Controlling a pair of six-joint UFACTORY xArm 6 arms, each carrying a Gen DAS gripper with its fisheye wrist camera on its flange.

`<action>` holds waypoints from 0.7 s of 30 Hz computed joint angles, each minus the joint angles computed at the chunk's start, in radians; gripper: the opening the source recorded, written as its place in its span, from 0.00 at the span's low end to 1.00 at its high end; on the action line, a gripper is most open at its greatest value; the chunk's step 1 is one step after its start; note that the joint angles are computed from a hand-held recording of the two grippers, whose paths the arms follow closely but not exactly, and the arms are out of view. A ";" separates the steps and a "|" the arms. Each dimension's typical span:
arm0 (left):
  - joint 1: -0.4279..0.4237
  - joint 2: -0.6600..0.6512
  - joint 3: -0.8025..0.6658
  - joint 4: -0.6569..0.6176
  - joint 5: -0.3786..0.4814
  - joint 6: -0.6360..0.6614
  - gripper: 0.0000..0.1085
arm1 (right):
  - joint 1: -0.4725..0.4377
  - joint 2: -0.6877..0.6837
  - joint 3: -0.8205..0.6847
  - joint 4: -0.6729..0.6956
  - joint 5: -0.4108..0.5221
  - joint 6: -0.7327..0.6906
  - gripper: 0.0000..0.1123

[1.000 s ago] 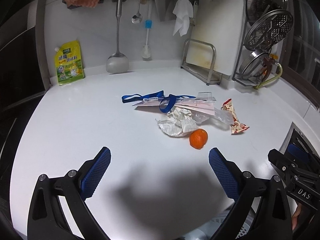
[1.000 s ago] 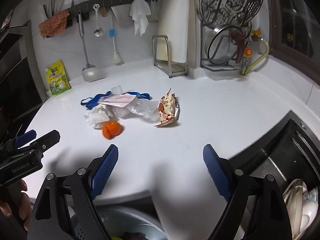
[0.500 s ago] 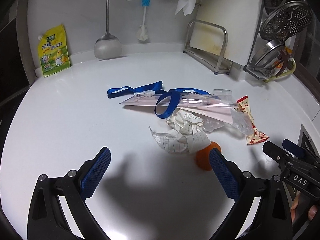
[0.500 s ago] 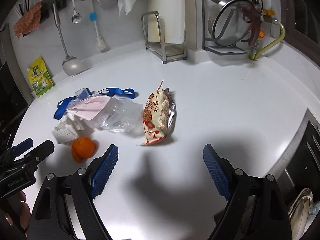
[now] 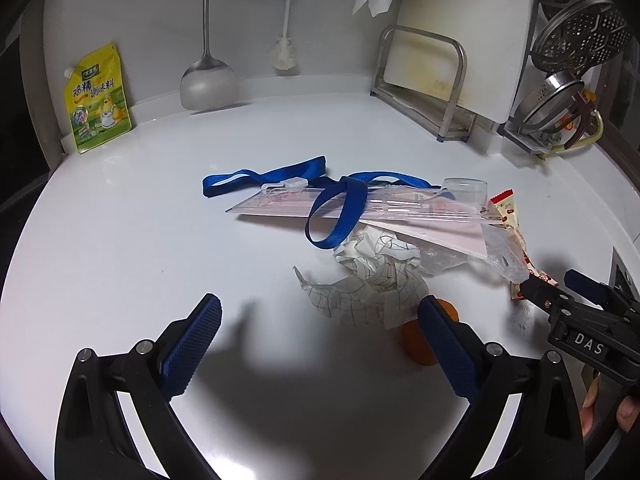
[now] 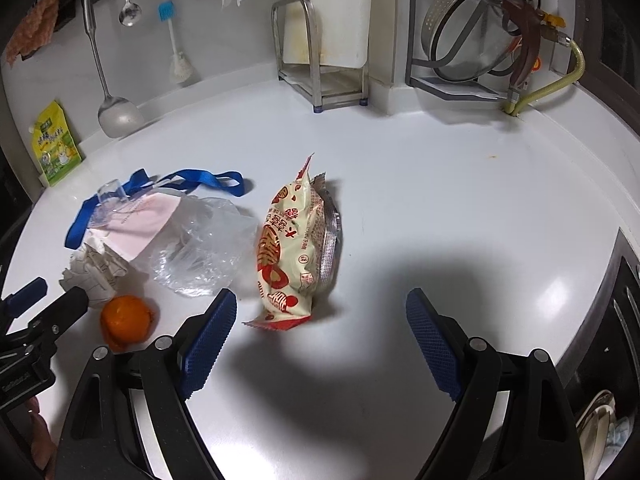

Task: Collect trash
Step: 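Grasp the crumpled plastic wrap with the left tool while the right tool grasps the snack wrapper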

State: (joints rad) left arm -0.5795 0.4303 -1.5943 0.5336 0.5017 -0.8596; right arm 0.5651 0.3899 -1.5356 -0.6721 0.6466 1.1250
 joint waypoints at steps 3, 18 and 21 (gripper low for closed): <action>-0.001 0.007 -0.011 0.004 0.006 -0.001 0.89 | 0.000 0.021 -0.032 0.019 0.024 -0.025 0.74; -0.008 0.034 -0.046 -0.006 0.004 0.014 0.89 | 0.001 0.106 -0.155 0.044 0.104 -0.085 0.73; -0.011 0.050 -0.069 -0.007 0.018 0.017 0.89 | -0.002 0.107 -0.154 0.060 0.095 -0.099 0.65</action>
State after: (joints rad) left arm -0.5904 0.4806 -1.6634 0.5266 0.5196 -0.8430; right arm 0.5627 0.4969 -1.6893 -0.6117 0.7412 1.0255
